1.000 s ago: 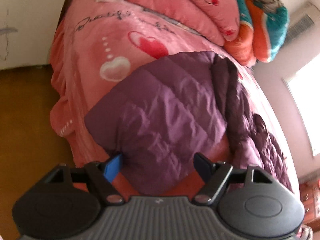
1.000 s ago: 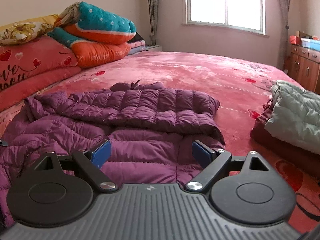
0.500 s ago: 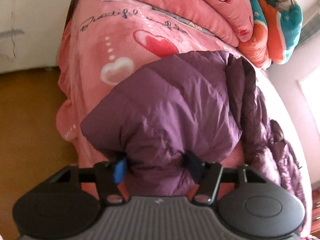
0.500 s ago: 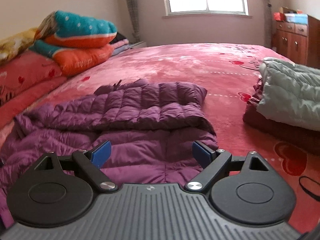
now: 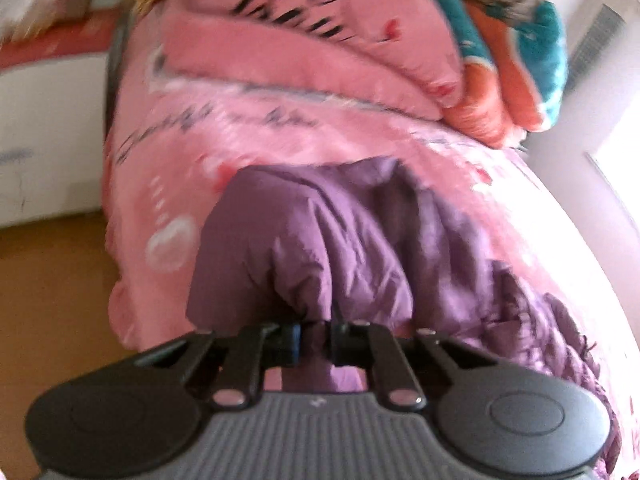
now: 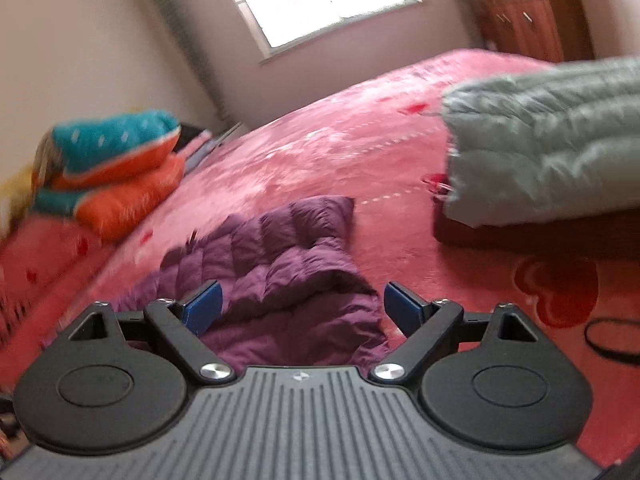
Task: Fold large clothes
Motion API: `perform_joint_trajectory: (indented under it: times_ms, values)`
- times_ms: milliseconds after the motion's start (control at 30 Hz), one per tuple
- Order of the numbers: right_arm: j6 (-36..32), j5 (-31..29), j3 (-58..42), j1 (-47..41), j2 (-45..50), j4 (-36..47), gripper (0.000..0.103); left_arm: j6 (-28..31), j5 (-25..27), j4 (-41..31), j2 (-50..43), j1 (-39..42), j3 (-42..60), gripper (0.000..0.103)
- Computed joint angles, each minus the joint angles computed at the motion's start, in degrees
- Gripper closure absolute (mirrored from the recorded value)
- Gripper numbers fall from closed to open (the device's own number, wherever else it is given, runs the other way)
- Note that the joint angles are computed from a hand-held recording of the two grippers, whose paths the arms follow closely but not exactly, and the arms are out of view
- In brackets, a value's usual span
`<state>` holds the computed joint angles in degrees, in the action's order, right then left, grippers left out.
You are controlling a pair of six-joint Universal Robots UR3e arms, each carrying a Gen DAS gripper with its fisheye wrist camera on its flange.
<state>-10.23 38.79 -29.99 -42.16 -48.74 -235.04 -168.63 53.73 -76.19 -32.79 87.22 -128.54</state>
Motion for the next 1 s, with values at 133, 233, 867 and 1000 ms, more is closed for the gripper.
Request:
perform_joint_trajectory:
  times_ms: [133, 233, 867, 1000]
  values:
    - [-1.2, -4.0, 3.7, -6.7, -0.2, 1.6, 0.0, -15.5, 12.8, 23.5, -14.7, -23.3, 5.0, 0.094]
    - [-4.9, -5.4, 2.2, -10.8, 2.1, 5.9, 0.0, -22.5, 22.9, 32.4, -25.0, -40.0, 12.0, 0.094]
    - [-9.2, -9.8, -2.5, -20.2, 6.8, 14.4, 0.0, -28.9, 36.4, 44.9, -77.6, -91.7, 50.7, 0.094]
    - [-7.6, -9.3, -1.8, -21.4, 5.7, 12.1, 0.0, -27.6, 36.2, 43.9, -84.9, -95.0, 57.0, 0.094]
